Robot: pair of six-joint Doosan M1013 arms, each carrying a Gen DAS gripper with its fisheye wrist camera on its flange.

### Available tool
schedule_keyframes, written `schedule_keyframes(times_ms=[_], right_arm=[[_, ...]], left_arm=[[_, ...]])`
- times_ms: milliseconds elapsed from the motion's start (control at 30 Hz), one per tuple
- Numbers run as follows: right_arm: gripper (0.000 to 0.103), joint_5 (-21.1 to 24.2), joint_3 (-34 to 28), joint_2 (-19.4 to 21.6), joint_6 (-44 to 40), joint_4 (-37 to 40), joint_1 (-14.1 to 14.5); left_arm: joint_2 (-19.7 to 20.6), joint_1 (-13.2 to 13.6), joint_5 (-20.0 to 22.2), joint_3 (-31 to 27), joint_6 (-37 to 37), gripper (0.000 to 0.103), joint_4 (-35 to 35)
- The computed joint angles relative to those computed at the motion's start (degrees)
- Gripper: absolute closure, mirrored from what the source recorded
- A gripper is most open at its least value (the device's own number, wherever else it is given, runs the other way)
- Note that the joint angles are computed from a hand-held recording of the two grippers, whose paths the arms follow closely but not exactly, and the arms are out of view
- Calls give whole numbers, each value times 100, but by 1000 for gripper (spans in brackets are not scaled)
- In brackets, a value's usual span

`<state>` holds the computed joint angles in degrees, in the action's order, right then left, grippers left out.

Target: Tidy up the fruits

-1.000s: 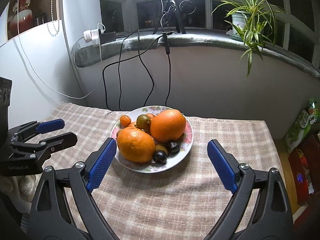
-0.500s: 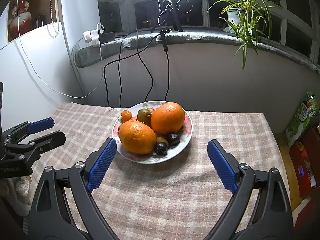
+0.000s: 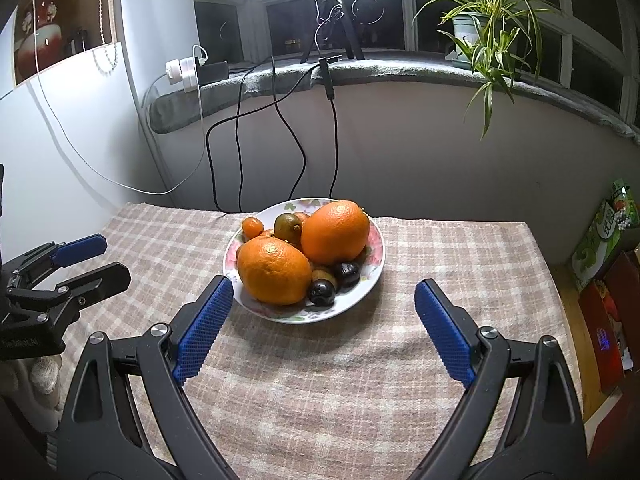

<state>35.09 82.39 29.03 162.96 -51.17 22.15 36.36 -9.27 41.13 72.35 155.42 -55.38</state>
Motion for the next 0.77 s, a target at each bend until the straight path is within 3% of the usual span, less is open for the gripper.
schedule_keyframes(times_ms=[767], right_arm=[[9,117,13,21,120,13,-18]], left_arm=[[34,-2,27,-17,78,21,-41]])
